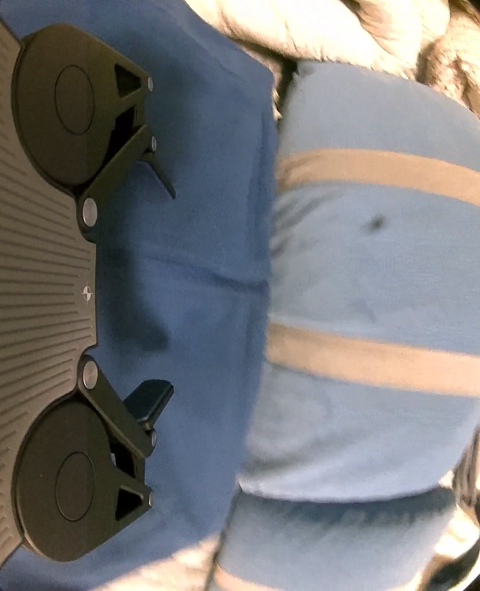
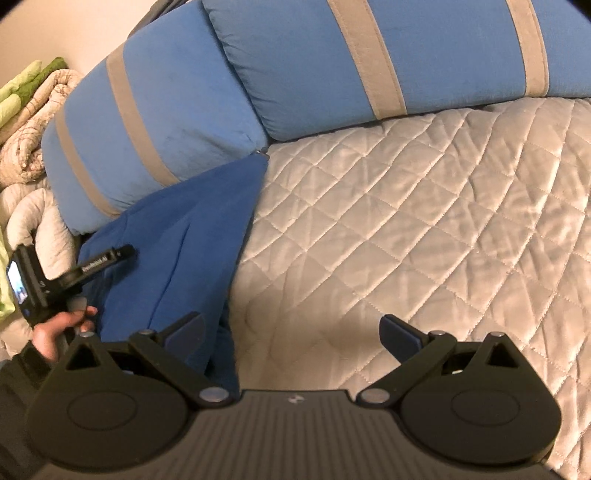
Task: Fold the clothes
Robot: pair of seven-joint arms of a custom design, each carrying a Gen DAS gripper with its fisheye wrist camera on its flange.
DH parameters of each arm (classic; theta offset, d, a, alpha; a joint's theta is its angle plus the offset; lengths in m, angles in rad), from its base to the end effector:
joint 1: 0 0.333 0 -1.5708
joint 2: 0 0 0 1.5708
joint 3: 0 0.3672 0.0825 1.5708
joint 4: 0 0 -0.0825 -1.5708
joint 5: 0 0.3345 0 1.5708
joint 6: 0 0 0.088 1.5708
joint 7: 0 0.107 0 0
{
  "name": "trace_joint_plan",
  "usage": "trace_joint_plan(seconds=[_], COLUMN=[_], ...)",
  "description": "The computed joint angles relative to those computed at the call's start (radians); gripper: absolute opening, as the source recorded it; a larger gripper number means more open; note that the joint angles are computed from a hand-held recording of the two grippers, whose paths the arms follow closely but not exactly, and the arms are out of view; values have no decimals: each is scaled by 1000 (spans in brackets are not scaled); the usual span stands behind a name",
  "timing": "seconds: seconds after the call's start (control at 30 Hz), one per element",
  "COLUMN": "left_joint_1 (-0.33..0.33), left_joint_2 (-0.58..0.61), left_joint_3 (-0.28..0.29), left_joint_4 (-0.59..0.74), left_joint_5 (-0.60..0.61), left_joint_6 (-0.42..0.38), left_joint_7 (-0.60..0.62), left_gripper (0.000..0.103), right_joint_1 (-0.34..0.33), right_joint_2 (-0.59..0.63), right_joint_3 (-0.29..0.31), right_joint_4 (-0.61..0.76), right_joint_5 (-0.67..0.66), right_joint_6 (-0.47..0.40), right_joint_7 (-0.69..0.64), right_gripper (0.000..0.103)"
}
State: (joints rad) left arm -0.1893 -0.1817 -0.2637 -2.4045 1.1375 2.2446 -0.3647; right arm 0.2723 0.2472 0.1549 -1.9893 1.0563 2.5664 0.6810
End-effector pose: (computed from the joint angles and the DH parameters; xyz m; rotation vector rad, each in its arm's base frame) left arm 0.3976 -0.1701 0.4783 -2.0611 0.9265 -0.4392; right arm 0.5515 0.2282 0.4493 -2.0222 1.2288 0.1818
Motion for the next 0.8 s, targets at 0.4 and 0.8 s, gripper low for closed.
trace_joint_plan(seconds=[0.4,0.8], left_joint_1=[-75,-151], left_joint_2=[315,342], left_joint_3=[28,47], left_joint_4=[230,259], left_joint_5=[103,136], left_joint_6=[93,4], left_joint_7=[-43,-58], left_gripper=[103,103], right_joint_1=[16,36], right_joint_2=[20,5], right_joint_3=[-17,0], right_joint_4=[5,-44], right_joint_5=[-220,-294], right_joint_6=[61,216], right_joint_7=[224,189], right_gripper=[103,103])
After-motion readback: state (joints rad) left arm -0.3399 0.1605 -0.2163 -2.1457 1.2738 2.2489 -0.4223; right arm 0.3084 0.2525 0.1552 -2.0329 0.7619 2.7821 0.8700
